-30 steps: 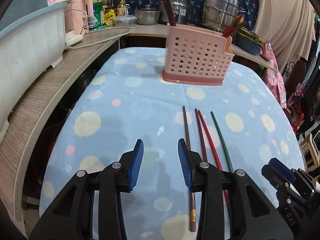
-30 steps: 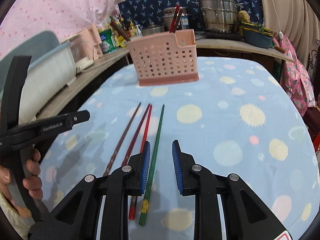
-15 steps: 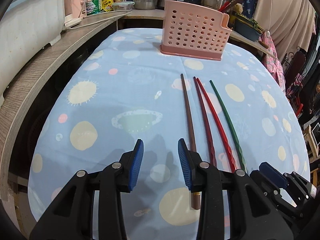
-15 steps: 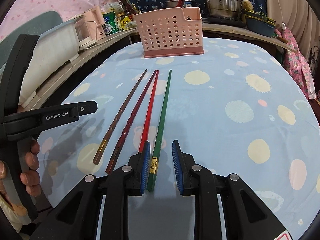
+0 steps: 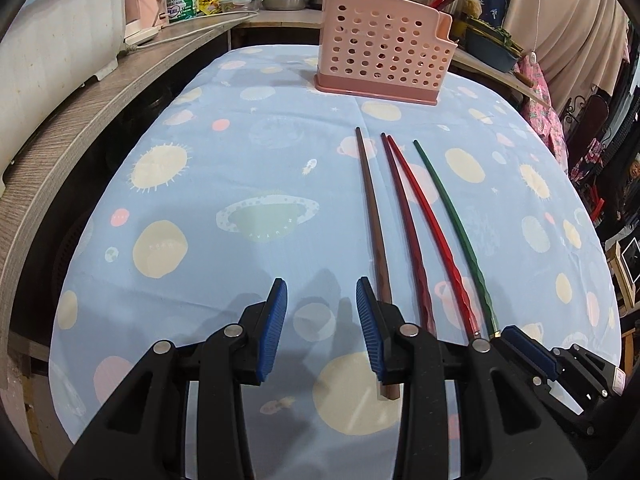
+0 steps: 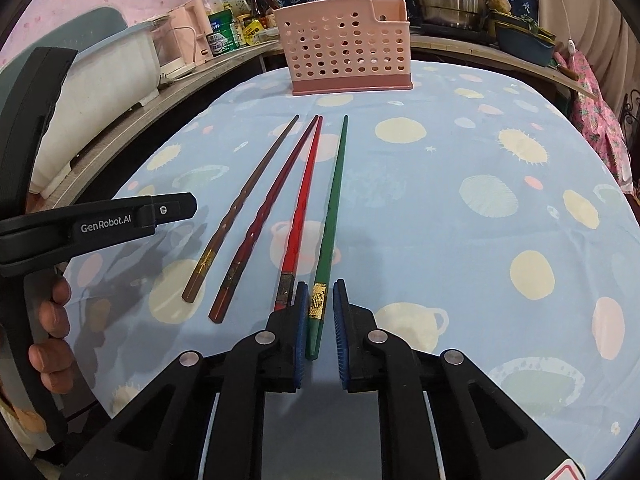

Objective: Organize utensils
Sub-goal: 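Lower the right tool to the chopsticks and grasp a green chopstick, then close the left tool on a brown chopstick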

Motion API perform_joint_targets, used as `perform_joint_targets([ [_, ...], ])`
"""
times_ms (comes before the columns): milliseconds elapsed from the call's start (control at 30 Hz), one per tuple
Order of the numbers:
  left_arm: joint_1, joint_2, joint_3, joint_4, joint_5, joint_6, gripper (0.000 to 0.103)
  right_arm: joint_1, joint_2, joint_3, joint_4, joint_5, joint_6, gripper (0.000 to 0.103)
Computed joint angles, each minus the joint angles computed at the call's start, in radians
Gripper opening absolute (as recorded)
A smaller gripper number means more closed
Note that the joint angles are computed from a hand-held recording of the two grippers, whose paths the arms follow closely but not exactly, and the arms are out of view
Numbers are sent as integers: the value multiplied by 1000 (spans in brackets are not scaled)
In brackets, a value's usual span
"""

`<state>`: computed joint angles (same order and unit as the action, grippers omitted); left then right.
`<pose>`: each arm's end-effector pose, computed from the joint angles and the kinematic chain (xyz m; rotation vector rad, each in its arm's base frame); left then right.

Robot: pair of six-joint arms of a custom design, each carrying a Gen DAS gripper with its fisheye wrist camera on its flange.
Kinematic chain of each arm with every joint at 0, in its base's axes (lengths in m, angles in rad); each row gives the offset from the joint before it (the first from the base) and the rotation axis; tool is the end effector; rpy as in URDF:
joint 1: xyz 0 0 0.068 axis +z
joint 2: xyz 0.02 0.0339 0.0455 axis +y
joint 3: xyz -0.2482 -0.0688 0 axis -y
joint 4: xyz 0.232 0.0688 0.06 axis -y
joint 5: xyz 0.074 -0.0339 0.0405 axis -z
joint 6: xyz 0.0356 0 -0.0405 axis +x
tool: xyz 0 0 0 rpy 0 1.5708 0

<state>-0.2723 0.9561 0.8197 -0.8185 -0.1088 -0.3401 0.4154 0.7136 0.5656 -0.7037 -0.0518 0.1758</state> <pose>0.1725 -0.0442 0.2549 -0.1291 2.5177 -0.1108 0.1299 0.0593 0.2187 -0.3163 2.4277 0.3287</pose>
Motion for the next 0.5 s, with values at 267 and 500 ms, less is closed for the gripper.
perform_joint_targets([
  [267, -7, -6, -11, -11, 8, -9, 35, -46, -8, -8, 3, -17, -20, 7],
  [500, -44, -42, -27, -25, 4, -23, 46, -120, -16, -12, -3, -63, -45, 7],
])
